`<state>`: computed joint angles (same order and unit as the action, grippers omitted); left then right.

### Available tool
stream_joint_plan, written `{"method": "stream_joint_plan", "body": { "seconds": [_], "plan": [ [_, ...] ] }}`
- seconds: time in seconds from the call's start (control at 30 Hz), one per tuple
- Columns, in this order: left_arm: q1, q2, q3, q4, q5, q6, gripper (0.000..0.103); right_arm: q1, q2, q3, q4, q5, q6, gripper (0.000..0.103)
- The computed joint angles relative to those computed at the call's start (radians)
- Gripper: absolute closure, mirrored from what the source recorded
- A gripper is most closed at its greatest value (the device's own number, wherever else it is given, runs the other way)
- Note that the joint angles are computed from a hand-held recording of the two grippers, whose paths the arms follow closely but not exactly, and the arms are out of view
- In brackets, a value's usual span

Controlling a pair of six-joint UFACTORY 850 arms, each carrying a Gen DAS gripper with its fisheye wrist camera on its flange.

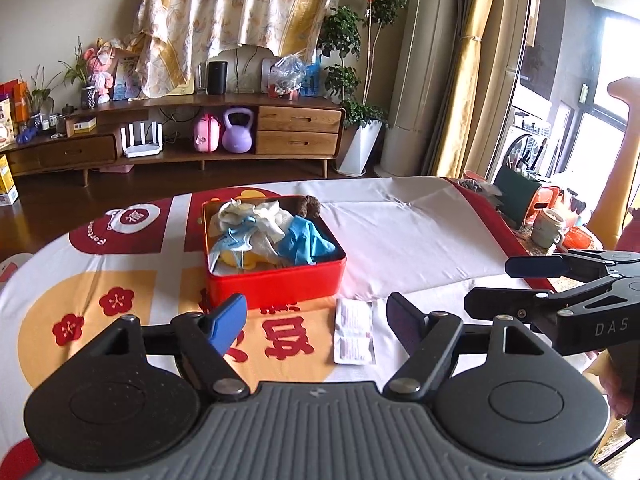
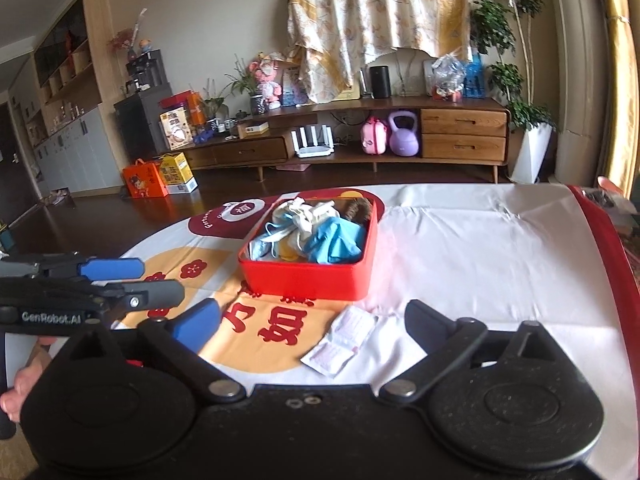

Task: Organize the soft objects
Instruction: 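Raise both open tools and move them back toward the packet and plastic bag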

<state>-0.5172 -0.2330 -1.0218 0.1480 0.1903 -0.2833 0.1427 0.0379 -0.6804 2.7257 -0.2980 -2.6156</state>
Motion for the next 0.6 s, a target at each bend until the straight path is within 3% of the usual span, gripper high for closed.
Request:
{"method": "stream_joint_plan", "body": {
  "seconds": [0.13,0.6],
  "plan": [
    [-0.019,0.004,0.033,-0.136,0.035,0.124,0.021,-0.001,-0.005,0.013,0.093,0.0,-0.068,0.0],
    [-0.088,-0.049,0.081,-0.375,0.087,0.313,0.02,-0.018,-0.1,-0.01,0.043,0.023,-0.003,0.0]
  ]
}}
